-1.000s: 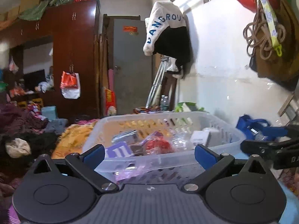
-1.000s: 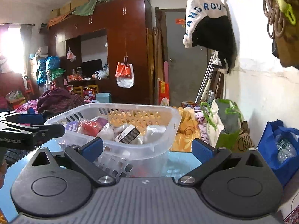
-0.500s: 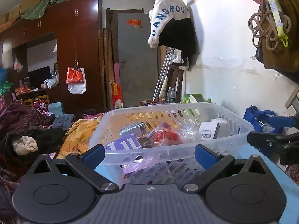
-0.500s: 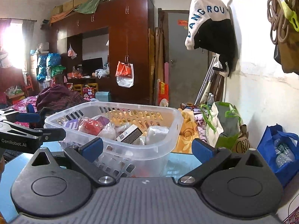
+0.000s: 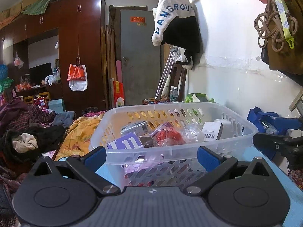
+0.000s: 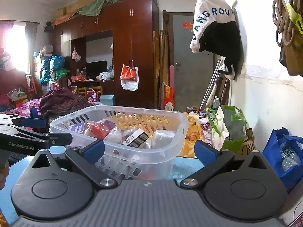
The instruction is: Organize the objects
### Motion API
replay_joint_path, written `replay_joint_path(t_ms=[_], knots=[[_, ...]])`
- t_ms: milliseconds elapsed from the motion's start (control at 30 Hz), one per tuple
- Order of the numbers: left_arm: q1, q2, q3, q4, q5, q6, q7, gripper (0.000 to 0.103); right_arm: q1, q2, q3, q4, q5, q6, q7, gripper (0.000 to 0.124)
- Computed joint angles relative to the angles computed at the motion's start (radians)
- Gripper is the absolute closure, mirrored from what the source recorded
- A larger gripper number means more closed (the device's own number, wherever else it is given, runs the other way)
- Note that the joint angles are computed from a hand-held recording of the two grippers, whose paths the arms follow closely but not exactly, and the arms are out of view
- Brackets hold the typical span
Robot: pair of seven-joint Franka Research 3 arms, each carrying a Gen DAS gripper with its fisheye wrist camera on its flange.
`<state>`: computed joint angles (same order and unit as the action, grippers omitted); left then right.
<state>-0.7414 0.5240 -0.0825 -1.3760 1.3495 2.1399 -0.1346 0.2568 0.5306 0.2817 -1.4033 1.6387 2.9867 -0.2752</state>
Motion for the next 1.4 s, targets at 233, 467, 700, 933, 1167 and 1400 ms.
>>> replay_joint_path(t_ms=[233,467,700,933,1167,1400], knots=[[0.003,-0.003,-0.001,-0.003,-0.003,0.005,-0.008,0.000,0.004,0.000,-0.001,0.004,0.013,0.006,-0.016,0.021],[0.006,-0.009,-0.002,-0.011,-0.006,0.008,-0.021,0.000,0.006,-0.003,-0.006,0.004,0.038,0.008,-0.034,0.021],[0.012,-0.016,-0.005,-0.020,-0.006,0.017,-0.031,0.000,0.013,-0.001,-0.014,0.007,0.031,0.007,-0.027,0.021],[0.014,-0.017,-0.007,-0.019,-0.006,0.020,-0.031,0.000,0.011,-0.001,-0.011,0.008,0.036,0.008,-0.031,0.021],[0.013,-0.015,-0.008,-0.015,-0.004,0.024,-0.032,0.000,0.012,-0.007,-0.013,0.003,0.056,0.007,-0.051,0.021],[0.009,-0.012,-0.006,-0.010,-0.006,0.021,-0.029,0.000,0.019,-0.010,-0.023,0.000,0.049,0.006,-0.048,0.021]])
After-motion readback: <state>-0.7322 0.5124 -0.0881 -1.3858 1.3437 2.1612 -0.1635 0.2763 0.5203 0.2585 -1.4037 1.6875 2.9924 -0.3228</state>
